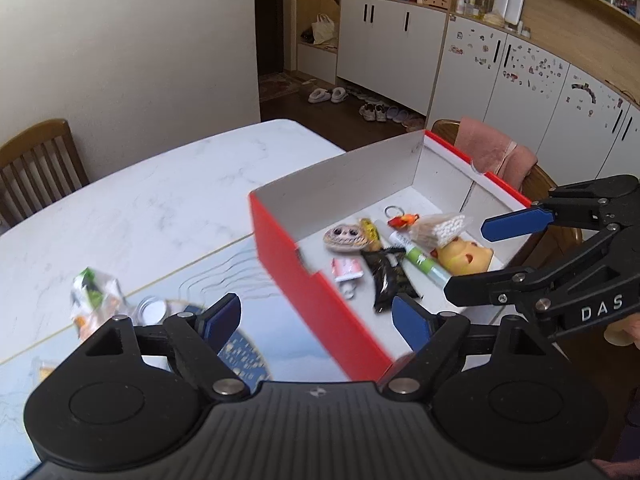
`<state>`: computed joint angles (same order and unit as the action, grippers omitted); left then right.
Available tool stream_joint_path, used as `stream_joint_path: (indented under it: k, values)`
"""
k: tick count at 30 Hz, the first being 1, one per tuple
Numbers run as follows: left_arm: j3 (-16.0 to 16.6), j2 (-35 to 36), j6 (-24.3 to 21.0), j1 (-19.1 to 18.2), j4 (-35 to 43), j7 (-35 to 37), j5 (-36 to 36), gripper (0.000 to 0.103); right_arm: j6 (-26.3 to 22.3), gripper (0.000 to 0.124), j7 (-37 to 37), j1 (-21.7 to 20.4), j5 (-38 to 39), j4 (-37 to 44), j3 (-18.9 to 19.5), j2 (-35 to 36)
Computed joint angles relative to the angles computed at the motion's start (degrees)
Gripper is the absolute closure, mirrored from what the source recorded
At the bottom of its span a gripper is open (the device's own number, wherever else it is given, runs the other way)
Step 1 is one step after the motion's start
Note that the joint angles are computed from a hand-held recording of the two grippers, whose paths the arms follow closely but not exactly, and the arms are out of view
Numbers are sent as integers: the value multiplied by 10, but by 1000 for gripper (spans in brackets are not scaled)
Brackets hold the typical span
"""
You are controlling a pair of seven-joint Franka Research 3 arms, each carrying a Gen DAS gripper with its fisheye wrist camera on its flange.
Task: Organize objects
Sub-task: 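Move both tools back over the table toward the bread slice and plastic bag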
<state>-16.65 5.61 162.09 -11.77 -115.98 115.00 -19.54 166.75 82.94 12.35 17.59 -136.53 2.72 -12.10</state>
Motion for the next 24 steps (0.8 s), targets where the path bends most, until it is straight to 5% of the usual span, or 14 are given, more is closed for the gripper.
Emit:
stream_joint_path:
  k: [11,24]
  values:
    - [37,-46,-77,28,-50,198,-208,10,-3,44,110,10,-64,33,40,37]
    - [89,-62,-130,65,-100,345,-315,10,-23,44,268,46,-188,95,51,99]
